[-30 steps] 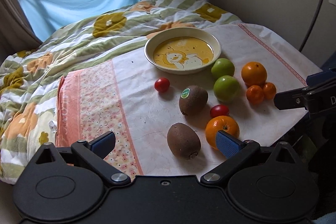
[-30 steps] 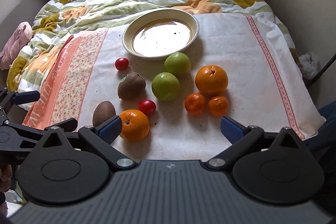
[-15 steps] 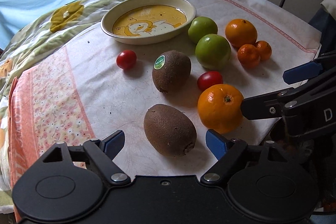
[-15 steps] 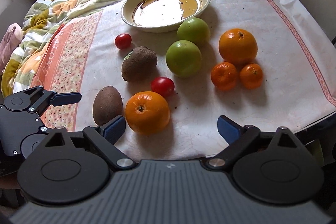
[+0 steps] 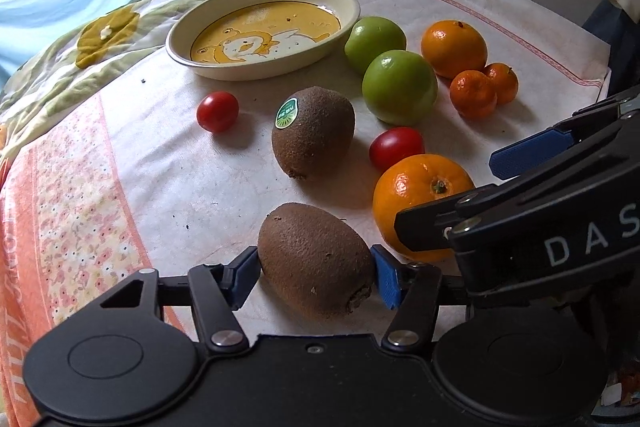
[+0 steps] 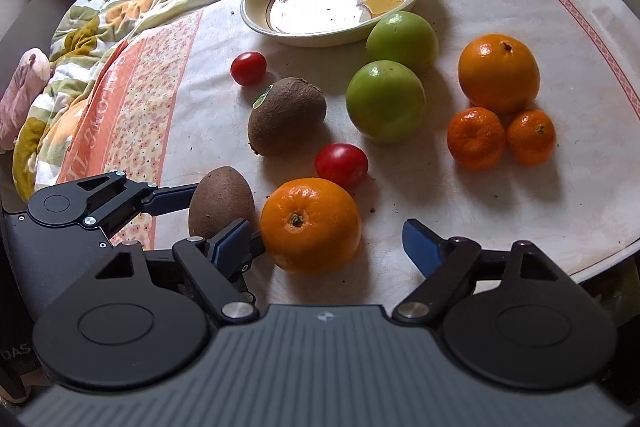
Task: Organize fruits
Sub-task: 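Grasp the brown kiwi with the left tool while the right tool grasps a large orange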
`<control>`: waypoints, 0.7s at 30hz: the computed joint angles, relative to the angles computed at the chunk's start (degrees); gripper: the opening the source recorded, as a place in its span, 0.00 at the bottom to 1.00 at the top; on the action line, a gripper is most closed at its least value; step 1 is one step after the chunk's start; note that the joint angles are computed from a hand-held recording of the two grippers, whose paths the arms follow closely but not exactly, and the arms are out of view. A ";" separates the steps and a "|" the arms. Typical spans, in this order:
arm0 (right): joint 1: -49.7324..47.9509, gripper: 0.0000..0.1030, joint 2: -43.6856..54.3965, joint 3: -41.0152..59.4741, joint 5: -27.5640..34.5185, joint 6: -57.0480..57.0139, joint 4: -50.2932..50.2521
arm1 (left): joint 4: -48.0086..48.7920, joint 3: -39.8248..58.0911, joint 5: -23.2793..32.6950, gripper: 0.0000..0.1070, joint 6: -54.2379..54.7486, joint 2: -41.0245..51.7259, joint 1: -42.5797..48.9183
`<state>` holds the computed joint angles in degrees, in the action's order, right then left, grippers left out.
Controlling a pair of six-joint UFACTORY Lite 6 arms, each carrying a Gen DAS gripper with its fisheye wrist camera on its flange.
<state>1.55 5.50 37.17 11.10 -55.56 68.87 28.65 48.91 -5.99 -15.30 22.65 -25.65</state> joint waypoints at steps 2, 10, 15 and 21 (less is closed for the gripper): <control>0.10 0.90 0.76 0.32 0.43 -1.30 1.73 | 2.46 -0.05 -0.57 0.60 -1.93 0.12 0.30; 1.22 0.83 3.88 2.34 1.13 -4.15 5.84 | 10.99 -0.59 -0.85 0.59 -9.44 -0.46 1.39; 1.85 0.81 5.20 3.42 0.40 -2.95 5.17 | 12.06 -1.37 -0.82 0.58 -10.37 -1.21 2.33; 3.07 0.74 6.95 4.58 -1.05 2.86 -0.73 | 6.96 -2.84 -1.37 0.58 -5.61 -1.97 3.42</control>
